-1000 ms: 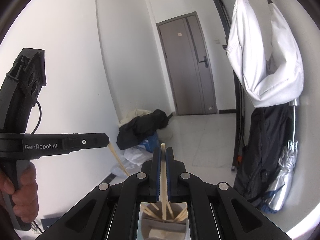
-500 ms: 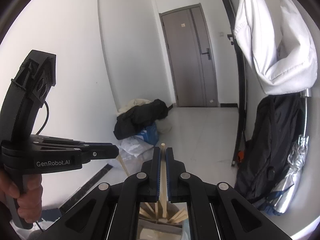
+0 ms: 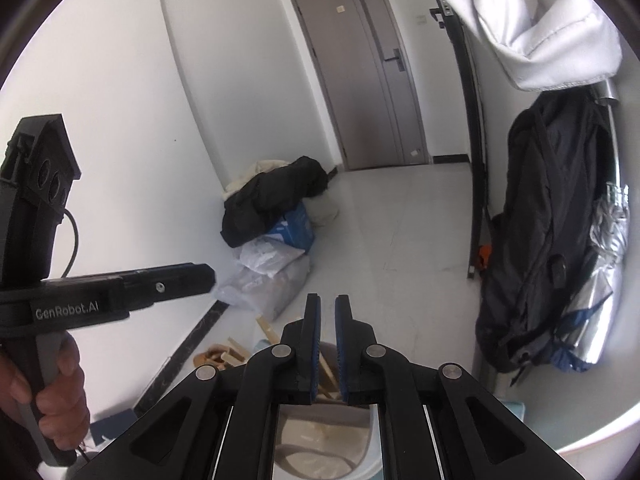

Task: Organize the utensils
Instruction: 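Lower both chopsticks into the holder and open both grippers, then lower the left gripper to the last chopstick on the cloth and close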

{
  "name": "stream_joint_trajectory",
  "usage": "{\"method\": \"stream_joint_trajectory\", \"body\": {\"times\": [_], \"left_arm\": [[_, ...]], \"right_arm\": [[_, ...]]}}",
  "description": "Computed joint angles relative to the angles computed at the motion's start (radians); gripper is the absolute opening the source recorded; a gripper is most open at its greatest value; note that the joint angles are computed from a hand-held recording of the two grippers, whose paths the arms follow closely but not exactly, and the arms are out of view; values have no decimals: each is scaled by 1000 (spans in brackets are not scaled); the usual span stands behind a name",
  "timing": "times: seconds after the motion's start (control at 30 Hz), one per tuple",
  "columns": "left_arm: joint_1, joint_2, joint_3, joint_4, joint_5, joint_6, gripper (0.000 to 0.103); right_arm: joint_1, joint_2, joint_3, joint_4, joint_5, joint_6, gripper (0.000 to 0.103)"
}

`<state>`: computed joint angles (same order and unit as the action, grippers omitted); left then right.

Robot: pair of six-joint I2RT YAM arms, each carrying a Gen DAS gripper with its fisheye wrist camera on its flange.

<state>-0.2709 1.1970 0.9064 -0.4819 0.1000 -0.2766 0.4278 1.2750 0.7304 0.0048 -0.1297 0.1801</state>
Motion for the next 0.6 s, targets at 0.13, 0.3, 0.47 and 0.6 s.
{"method": "stream_joint_trajectory", "body": {"times": [0.13, 0.3, 0.47, 0.6], "left_arm": [[-26, -57, -28, -3, -54, -24, 47], [-107, -147, -70, -27, -190, -67, 58], [-166, -208, -97, -77, -215, -95, 59], [-223, -283, -156, -99, -247, -142, 78]], "right_arm": [[9, -89, -40, -36, 26, 12, 22], [28, -213, -86, -79, 62, 25, 42], [73, -343, -136, -128, 115, 41, 61], [115, -439, -182, -177, 158, 61, 63]]}}
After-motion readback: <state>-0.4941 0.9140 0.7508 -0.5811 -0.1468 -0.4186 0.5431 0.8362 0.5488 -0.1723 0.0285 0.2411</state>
